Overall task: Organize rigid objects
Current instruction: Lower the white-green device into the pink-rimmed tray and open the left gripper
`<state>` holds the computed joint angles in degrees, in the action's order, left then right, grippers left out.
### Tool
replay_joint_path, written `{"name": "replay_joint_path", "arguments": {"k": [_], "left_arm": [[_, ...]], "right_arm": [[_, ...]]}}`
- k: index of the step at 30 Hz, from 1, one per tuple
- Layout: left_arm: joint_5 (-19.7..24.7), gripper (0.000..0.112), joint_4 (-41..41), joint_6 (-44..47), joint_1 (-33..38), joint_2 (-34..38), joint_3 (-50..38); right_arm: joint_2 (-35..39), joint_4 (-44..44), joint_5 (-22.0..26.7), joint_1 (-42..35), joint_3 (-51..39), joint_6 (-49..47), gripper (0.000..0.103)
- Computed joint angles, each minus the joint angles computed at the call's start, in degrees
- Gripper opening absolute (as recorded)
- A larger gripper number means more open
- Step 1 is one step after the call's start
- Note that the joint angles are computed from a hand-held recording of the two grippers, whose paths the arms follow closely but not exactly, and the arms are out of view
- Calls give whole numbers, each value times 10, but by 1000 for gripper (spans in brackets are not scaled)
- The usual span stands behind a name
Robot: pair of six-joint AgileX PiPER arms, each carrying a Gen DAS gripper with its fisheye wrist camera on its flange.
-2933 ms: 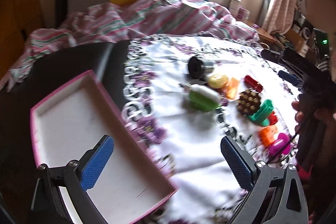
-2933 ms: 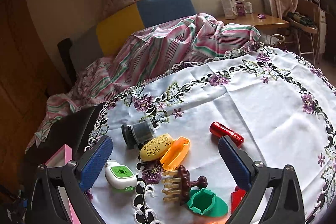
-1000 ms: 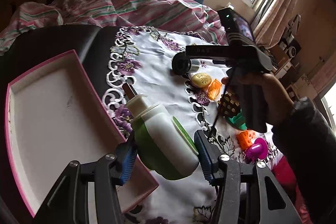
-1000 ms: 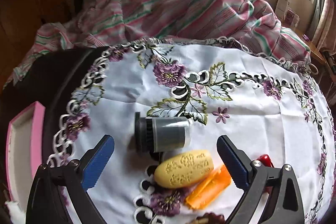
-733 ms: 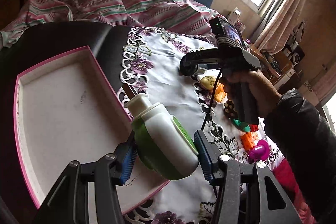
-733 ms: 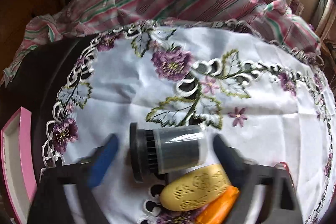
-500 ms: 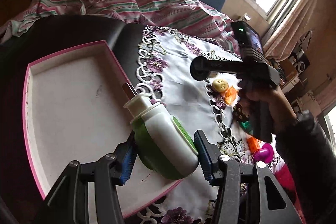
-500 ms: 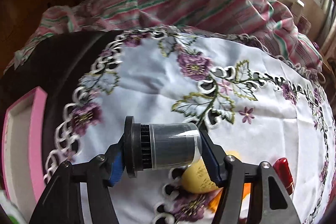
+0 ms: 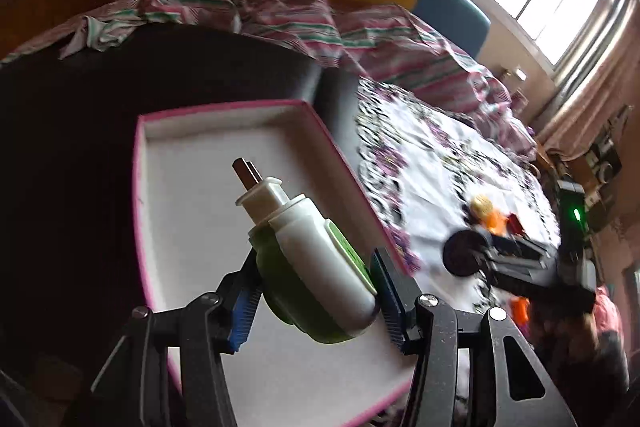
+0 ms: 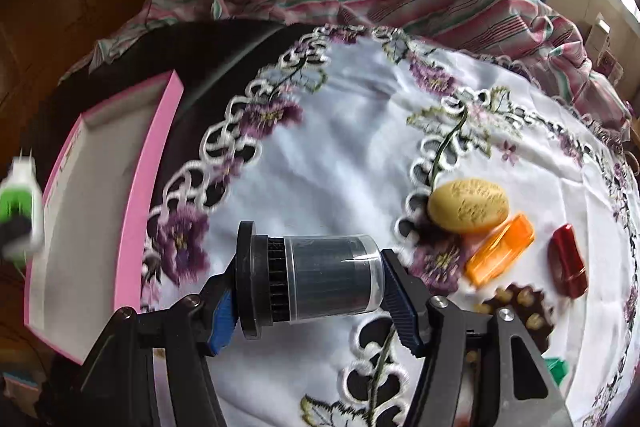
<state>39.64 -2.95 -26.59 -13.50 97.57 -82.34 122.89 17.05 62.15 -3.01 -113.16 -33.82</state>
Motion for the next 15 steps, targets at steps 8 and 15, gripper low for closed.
{"name": "replay_joint_path", "arguments": {"k": [8,15], "left_arm": [[49,53,5,23,73,81,-97],[92,54,34,25,89,161,-187]], "right_arm": [[-23,2,-44,2,53,-39,64],[-10,10,-26,-3,30,-41,64]]}}
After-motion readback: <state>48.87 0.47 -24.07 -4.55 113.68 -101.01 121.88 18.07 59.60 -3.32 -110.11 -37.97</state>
